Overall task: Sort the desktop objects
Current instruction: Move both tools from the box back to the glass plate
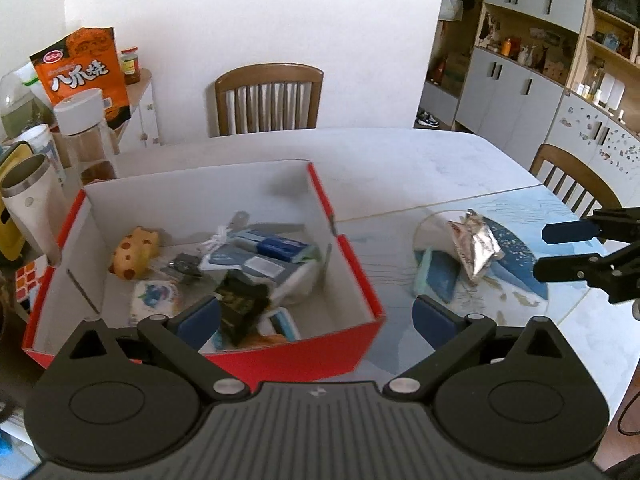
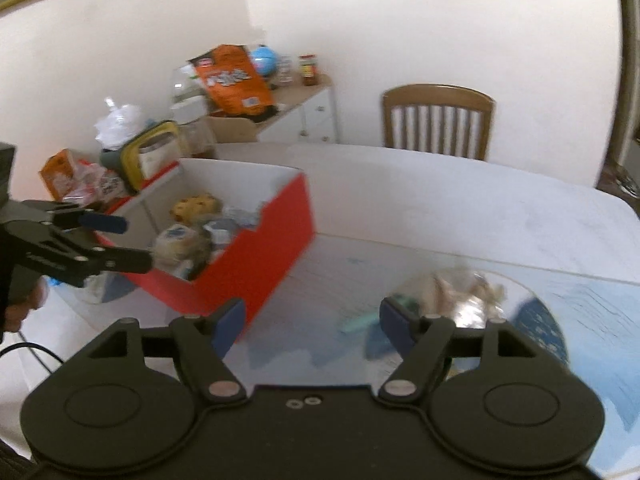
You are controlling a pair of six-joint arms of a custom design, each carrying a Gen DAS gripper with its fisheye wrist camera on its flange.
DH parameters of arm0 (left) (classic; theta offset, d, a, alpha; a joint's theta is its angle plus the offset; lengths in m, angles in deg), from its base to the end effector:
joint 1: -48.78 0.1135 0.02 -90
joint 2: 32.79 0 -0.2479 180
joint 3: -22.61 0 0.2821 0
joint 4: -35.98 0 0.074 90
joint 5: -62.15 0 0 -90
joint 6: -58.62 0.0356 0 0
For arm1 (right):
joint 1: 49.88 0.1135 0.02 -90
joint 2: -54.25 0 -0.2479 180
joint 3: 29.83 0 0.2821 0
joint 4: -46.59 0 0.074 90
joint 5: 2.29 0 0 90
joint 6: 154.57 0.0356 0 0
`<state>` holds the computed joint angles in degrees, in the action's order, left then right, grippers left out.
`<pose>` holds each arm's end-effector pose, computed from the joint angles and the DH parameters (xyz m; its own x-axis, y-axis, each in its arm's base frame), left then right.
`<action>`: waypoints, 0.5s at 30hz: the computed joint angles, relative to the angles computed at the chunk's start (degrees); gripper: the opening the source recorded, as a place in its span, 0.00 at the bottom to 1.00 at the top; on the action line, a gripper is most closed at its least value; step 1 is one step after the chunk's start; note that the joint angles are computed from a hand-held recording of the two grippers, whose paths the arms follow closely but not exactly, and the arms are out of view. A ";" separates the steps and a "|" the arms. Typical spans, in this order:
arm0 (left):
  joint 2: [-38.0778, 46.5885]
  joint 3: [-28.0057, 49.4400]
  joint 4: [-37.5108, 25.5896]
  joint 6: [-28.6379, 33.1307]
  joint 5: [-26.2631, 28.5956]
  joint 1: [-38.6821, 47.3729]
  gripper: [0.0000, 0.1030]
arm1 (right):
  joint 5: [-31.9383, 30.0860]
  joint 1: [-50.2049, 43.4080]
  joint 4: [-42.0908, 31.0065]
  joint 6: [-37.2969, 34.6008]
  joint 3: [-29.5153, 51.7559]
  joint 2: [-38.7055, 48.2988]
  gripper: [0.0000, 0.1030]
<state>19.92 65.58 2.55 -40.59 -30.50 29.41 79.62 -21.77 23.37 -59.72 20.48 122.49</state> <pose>0.2154 -0.0740 0.1880 -0.6851 0.0714 -0.7250 0.1923 0.9776 -0.0855 0.2435 0.1358 0.1850 -0.6257 -0.2393 -0.7425 -0.5089 0.8466 0.1559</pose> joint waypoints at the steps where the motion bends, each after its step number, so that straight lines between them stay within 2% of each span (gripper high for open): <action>1: 0.27 0.00 0.30 -0.61 -0.66 -1.36 1.00 | 0.14 -0.83 -0.18 0.00 -0.68 -0.73 0.73; 8: 6.07 1.50 4.61 -3.85 -5.88 -10.93 1.00 | 0.43 -7.09 -0.87 -1.67 -4.34 -4.54 0.74; 15: 17.38 6.43 10.67 -5.99 -8.53 -18.07 1.00 | -0.48 -12.41 1.92 -4.83 -4.44 -1.32 0.75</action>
<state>37.30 72.01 13.22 -46.59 -39.03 11.34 79.14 -34.17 25.29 -64.55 16.04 121.16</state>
